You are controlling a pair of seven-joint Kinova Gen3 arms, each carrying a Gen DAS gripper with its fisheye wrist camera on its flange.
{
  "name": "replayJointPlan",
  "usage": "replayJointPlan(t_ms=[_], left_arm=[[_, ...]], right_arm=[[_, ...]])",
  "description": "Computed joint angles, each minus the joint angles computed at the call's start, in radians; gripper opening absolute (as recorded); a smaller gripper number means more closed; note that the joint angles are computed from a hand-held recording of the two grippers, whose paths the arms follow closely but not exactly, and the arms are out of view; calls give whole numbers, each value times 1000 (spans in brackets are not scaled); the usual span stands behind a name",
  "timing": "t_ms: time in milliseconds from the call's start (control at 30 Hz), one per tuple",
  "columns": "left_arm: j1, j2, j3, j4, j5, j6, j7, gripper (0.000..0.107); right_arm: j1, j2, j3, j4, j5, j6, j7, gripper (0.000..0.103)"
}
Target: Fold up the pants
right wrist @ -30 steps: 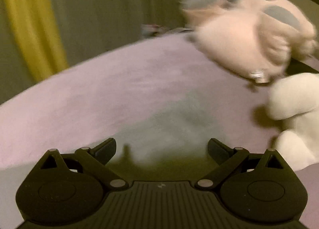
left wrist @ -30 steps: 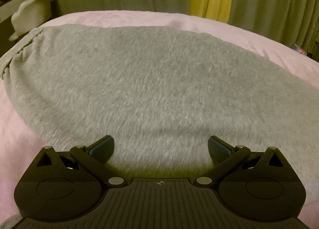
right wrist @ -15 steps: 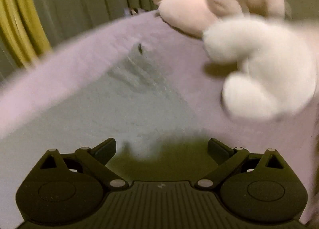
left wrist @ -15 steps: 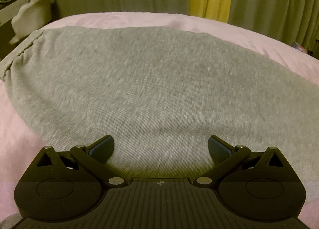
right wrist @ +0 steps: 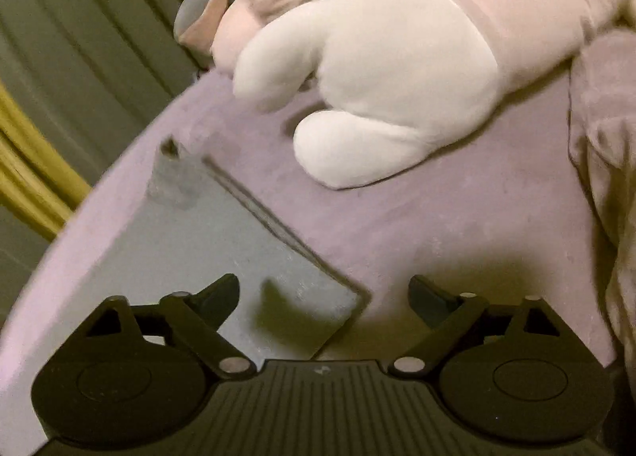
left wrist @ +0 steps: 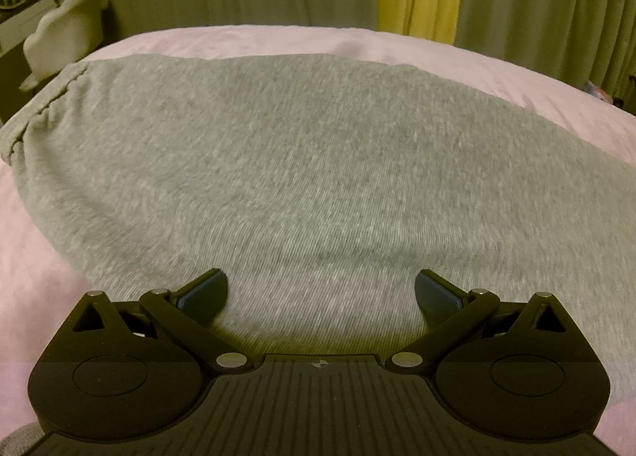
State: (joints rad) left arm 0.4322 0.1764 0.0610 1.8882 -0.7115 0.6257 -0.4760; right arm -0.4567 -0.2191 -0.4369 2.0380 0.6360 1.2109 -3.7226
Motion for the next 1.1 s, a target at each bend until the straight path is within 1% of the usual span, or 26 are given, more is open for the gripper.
replayJointPlan(t_ms=[33, 67, 100, 133, 167, 200, 233, 267, 300, 367, 433, 467, 533, 600, 667, 733, 800, 867, 933, 1000, 1033, 1067, 1100], left_arm=[[-1, 0, 0, 0, 1, 0, -1, 103], [-1, 0, 0, 0, 1, 0, -1, 103], [0, 0, 0, 0, 0, 0, 0, 103], [0, 1, 0, 0, 0, 0, 0, 103], [1, 0, 0, 0, -1, 1, 1, 103], [1, 0, 1, 0, -1, 1, 1, 103], [1, 0, 1, 0, -1, 0, 1, 103], [1, 0, 1, -1, -1, 2, 2, 103], [2, 1, 1, -1, -1, 3, 3, 103], [2, 1, 1, -1, -2, 3, 3, 103], [2, 0, 0, 0, -3, 2, 4, 103], [2, 0, 1, 0, -4, 2, 4, 103], [2, 1, 1, 0, -5, 2, 5, 103], [2, 1, 1, 0, -5, 2, 5, 103], [3, 1, 1, 0, -4, 4, 6, 103], [3, 2, 1, -1, -5, 5, 6, 103], [3, 1, 0, 1, -7, 3, 7, 103], [3, 1, 1, 1, -7, 3, 6, 103], [2, 0, 1, 2, -8, 3, 6, 103], [3, 0, 1, 2, -9, 4, 8, 103], [3, 0, 1, 2, -10, 4, 8, 103], [3, 0, 0, 3, -11, 4, 9, 103], [3, 0, 0, 3, -12, 4, 9, 103]], right_arm=[[-18, -36, 15, 29, -6, -41, -41, 88], [-54, -66, 45, 61, -9, -81, -80, 85], [-78, -77, 70, 84, -9, -122, -107, 74], [-83, -92, 78, 111, -14, -155, -118, 60], [-76, -95, 67, 124, -22, -174, -135, 56], [-58, -100, 38, 138, -15, -182, -167, 54], [-23, -109, -5, 156, 3, -203, -206, 50], [17, -125, -33, 176, 13, -236, -231, 48], [55, -132, -44, 197, 17, -275, -248, 47], [145, -155, -79, 225, 11, -344, -250, 47], [235, -170, -115, 248, 15, -409, -233, 47], [270, -182, -118, 254, -2, -434, -201, 47], [328, -227, -124, 271, -44, -470, -144, 47], [394, -258, -153, 294, -60, -523, -145, 47], [417, -284, -163, 307, -68, -551, -165, 46], [440, -303, -194, 316, -69, -568, -154, 29], [490, -286, -224, 321, -56, -609, -111, 29], [520, -270, -242, 313, -72, -612, -65, 29], [527, -282, -228, 326, -86, -645, -53, 35], [540, -297, -206, 343, -107, -706, -21, 41], [535, -290, -192, 344, -106, -719, -9, 46], [524, -283, -180, 341, -96, -722, -5, 49], [531, -280, -182, 335, -100, -725, 11, 53]])
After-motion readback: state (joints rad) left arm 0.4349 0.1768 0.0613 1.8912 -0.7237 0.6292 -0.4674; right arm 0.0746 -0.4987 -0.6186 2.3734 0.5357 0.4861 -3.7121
